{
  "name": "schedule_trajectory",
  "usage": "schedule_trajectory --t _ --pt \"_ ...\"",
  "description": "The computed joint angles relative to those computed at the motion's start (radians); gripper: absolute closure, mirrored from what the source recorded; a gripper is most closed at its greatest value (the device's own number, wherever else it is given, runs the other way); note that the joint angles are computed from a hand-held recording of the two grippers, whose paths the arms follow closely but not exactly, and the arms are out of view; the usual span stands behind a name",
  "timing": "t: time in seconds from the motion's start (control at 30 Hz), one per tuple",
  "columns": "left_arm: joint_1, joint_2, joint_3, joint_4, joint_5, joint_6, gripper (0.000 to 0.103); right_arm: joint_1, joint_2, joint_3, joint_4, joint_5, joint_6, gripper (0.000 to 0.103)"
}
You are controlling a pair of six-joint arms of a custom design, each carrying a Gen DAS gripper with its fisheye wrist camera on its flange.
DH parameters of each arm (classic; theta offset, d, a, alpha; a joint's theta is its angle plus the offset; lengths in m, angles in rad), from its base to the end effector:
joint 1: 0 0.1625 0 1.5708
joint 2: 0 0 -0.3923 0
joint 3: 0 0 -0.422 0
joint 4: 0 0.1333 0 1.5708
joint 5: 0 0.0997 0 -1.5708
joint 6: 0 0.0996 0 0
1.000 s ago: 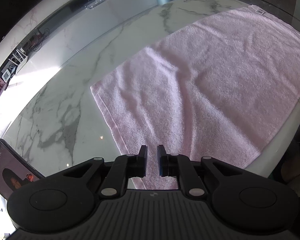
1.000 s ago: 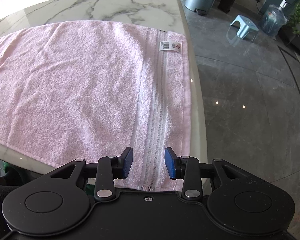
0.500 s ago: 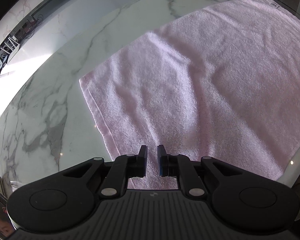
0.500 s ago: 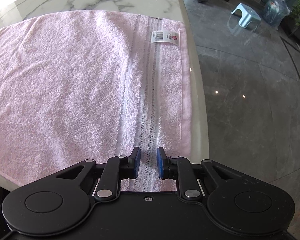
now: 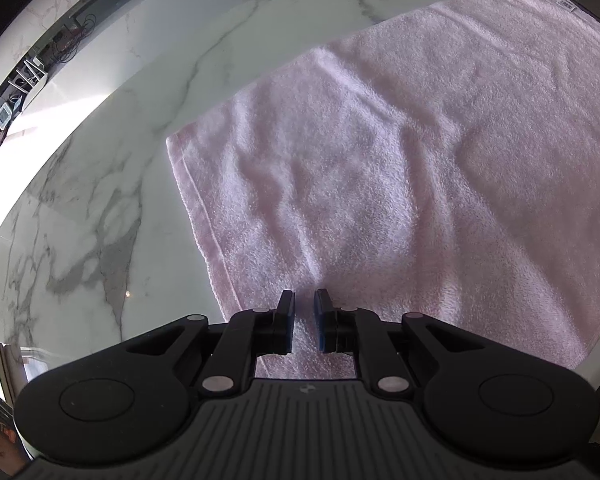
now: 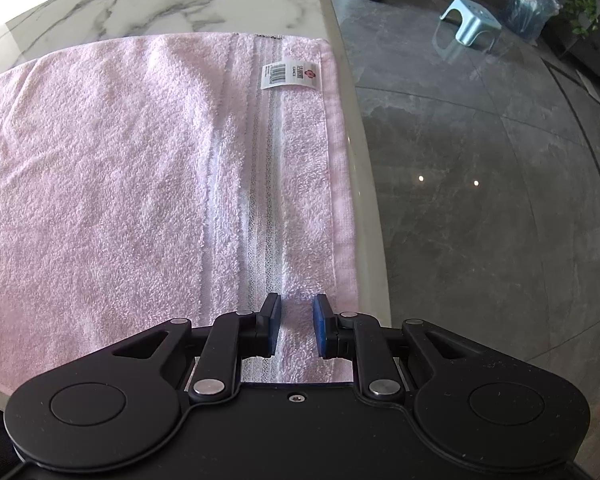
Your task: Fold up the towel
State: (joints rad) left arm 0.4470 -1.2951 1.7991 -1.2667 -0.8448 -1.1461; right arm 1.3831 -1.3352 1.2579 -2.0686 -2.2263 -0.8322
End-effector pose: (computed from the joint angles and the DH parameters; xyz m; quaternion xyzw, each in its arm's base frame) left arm -0.3569 -0.3922 0.2126 0.1300 0.8611 -0.1408 0.4710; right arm -0.0479 -0.6412 0.5645 0.2009 -0.8901 0.0837 0.4005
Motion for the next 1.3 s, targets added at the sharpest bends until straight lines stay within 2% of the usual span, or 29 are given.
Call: schedule_trajectory --t 0.37,0.57,0.67,0.93,1.0,1.3 --pt "0.009 0.02 -0.021 0.04 0.007 -0.032 0.093 -0.02 -0.015 0.028 -0.03 0.025 -0.005 0.087" --pt "0.003 0.023 -0.016 0.042 0.017 -0.063 0.093 -0.026 -0.041 0.072 -0.071 0.029 -0.035 0.087" --pt "0.002 0.022 -0.012 0.036 0.017 -0.072 0.096 -0.031 -0.048 0.081 -0.07 0.031 -0.034 0.087" --pt "0.004 0.016 -0.006 0.019 0.021 -0.066 0.096 -0.04 -0.067 0.115 -0.092 0.03 -0.045 0.087" --pt "0.003 0.015 -0.004 0.018 0.02 -0.07 0.096 -0.029 -0.045 0.082 -0.077 0.021 -0.033 0.087" --pt "-0.006 0.001 0.015 -0.023 0.002 -0.046 0.096 -0.035 -0.048 0.097 -0.103 0.008 -0.047 0.087"
